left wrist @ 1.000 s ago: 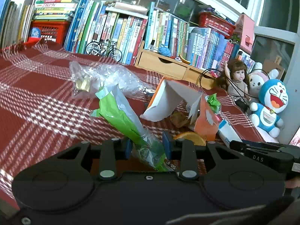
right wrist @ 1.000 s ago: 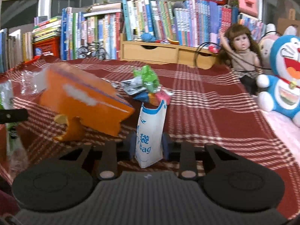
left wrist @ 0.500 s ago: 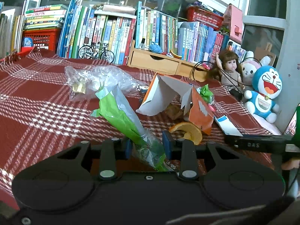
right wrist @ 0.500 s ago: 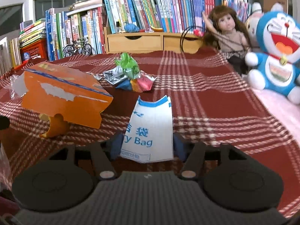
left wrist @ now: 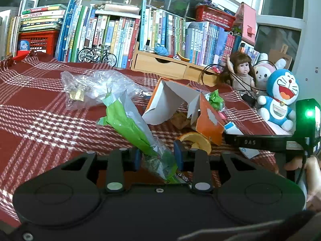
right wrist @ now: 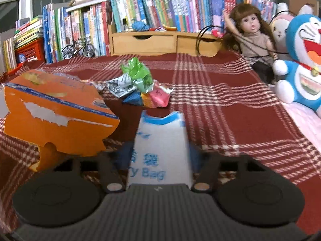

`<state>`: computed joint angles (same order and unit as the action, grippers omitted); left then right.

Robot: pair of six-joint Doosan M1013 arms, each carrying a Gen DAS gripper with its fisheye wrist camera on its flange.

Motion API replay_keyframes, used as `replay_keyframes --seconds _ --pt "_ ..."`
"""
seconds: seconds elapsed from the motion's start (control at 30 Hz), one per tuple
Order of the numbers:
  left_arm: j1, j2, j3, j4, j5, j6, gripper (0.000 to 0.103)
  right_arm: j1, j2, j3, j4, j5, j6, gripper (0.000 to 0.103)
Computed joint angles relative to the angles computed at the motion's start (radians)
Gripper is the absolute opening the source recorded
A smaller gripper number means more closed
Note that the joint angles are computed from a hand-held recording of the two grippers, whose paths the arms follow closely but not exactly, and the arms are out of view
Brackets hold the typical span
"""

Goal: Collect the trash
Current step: 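Lift the green wrapper with the left tool while the right tool grasps the white paper pouch, then carry the green wrapper and white pouch in both tools over the black bin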

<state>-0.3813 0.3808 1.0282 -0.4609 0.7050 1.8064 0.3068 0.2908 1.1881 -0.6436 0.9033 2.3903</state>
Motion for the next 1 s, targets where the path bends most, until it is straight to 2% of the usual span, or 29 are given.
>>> replay_keyframes --seconds 0.03,0.07,0.1,0.2,0.53,0.83,1.0 --pt "0.001 -0.002 0.003 -0.008 -0.001 0.01 0.031 0.004 -0.007 0.01 -0.021 -0.01 0.022 0.048" --pt "0.002 -0.003 0.004 -0.017 -0.001 0.021 0.031 0.01 -0.014 0.021 -0.054 -0.019 0.048 0.035" --pt "0.002 -0.004 0.005 -0.022 0.0 0.028 0.031 0.015 -0.02 0.028 -0.08 -0.02 0.069 0.028" --pt "0.004 -0.009 0.01 -0.041 0.0 0.046 0.031 0.017 -0.038 0.043 -0.084 -0.037 0.099 0.024" --pt "0.01 -0.049 0.05 -0.109 0.015 0.124 0.031 0.038 -0.107 0.117 -0.086 -0.113 0.158 0.024" --pt "0.013 -0.107 0.125 -0.175 0.063 0.229 0.031 0.087 -0.185 0.207 -0.083 -0.193 0.196 0.024" --pt "0.016 -0.146 0.177 -0.202 0.088 0.297 0.031 0.114 -0.226 0.254 -0.037 -0.24 0.184 0.024"
